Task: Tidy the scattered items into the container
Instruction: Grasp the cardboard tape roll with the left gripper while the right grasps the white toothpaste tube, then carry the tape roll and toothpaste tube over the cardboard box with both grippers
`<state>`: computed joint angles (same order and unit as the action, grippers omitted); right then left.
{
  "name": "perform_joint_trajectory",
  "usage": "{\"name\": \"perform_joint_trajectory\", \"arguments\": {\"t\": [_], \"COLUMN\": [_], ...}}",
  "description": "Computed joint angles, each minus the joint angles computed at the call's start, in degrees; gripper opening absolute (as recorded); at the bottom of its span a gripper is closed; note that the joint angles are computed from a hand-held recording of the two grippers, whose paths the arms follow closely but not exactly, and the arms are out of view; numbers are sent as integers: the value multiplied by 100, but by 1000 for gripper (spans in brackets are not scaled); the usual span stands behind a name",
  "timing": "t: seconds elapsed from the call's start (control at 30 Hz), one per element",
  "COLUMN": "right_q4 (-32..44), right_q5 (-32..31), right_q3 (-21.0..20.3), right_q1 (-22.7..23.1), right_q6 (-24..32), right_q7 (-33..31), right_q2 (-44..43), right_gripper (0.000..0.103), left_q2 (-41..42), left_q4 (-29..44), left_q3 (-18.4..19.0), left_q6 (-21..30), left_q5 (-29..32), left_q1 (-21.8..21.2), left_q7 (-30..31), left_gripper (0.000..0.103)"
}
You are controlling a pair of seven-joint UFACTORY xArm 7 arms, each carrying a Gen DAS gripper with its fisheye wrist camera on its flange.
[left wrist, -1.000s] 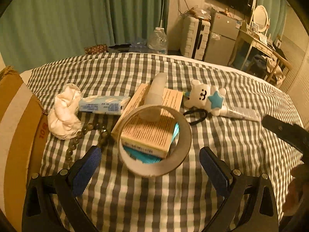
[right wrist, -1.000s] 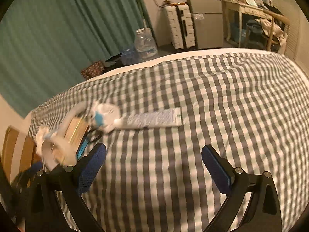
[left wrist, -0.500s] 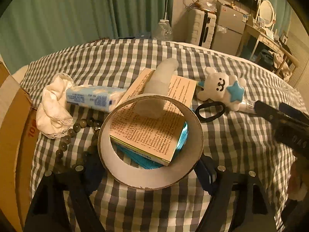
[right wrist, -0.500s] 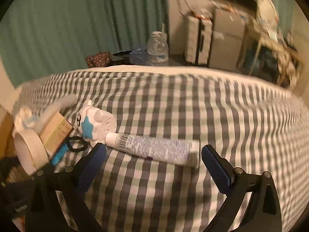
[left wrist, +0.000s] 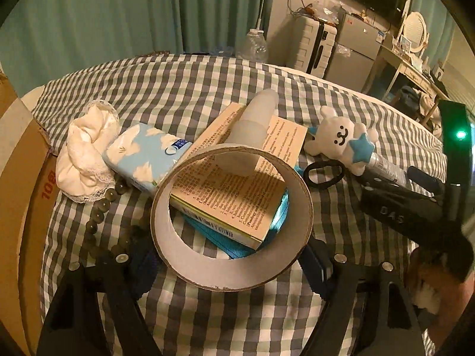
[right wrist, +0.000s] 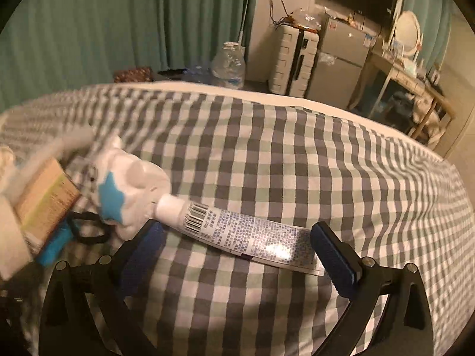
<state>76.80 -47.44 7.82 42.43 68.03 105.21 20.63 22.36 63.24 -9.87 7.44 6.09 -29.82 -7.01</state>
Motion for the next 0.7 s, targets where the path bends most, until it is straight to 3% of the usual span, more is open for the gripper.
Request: {"name": "perform_joint_trajectory", "arguments": {"t": [0.1,0.17,0.23,0.3,0.5,0.7], "right_q4": [-24,-58,-78,-336,-941,-1347], "right_q5": [-40,-98,-153,-212,-311,-248], "right_q3": [-12,-5,9,8,121,415], "right_q1": [37,32,29,-106,-387,-476], "right_q6": [-6,-35,-6,-379,-938,-1281], "right_q7": [182,214,143,117,288,445], "right_q2": [-28,-61,-101,-297,-859,-1276], "right_gripper": [101,91,61,44,12,8], "left_q2": [-1,-2,-19,-31,-124,-393], "left_q4": [2,-1,-8,7,10,-160], "left_q3": [-33,-60,-63,-83,67,-305], "left_q6": [20,31,49,113,128,78], "left_q5": [-16,-29,-44,-75,68,-258], "left_q1": [26,57,69,89,-57,329], "left_q7": [49,102,123,147,-38,372], "left_gripper": [82,82,82,82,82,81]}}
